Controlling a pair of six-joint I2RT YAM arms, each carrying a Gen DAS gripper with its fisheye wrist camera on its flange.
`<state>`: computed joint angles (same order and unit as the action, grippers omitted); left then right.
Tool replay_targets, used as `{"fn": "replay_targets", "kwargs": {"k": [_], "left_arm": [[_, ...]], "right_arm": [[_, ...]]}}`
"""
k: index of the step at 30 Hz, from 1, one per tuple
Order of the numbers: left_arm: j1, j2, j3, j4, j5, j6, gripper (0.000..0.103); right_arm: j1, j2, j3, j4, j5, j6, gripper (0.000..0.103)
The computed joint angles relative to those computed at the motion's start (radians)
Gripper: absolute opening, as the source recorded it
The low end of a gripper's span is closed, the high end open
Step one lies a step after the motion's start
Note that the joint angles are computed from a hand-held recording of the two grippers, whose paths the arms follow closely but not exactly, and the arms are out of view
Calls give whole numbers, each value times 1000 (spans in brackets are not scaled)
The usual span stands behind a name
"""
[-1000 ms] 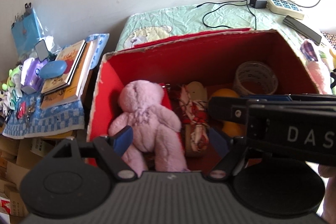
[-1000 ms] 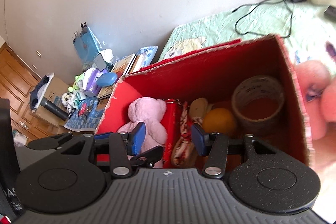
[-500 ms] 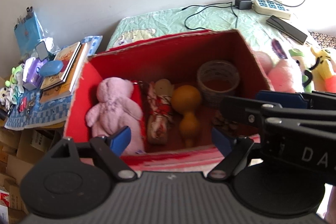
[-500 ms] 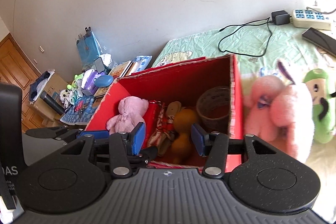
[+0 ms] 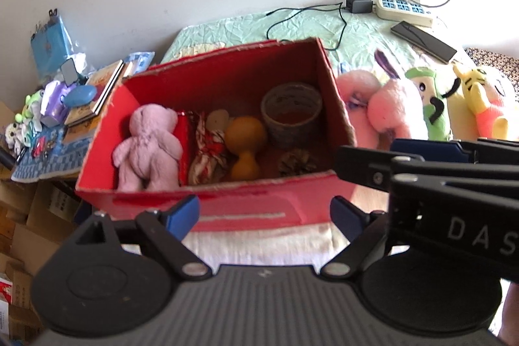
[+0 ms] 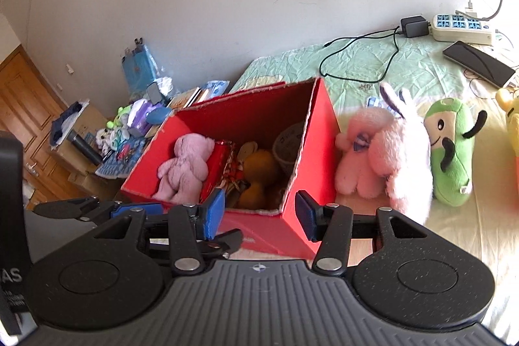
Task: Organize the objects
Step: 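Move the right gripper back over the bed toward the yellow tiger plush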
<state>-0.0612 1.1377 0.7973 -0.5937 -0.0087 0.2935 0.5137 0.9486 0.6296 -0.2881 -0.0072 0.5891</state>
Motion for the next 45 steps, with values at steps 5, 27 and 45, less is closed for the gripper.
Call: {"fn": "replay_targets", "kwargs": {"k": [5, 27, 45], "left_arm": [[-51, -9, -29, -36, -34, -59, 91], [-387, 52, -103, -52, -125, -230, 94], [-621, 245, 3, -13, -93, -290, 94]], "right_arm": [[15, -42, -20, -40, -3, -21, 53], [-195, -266, -143, -283, -102, 3, 53], [-723, -388, -178, -477, -346, -225, 53]]}}
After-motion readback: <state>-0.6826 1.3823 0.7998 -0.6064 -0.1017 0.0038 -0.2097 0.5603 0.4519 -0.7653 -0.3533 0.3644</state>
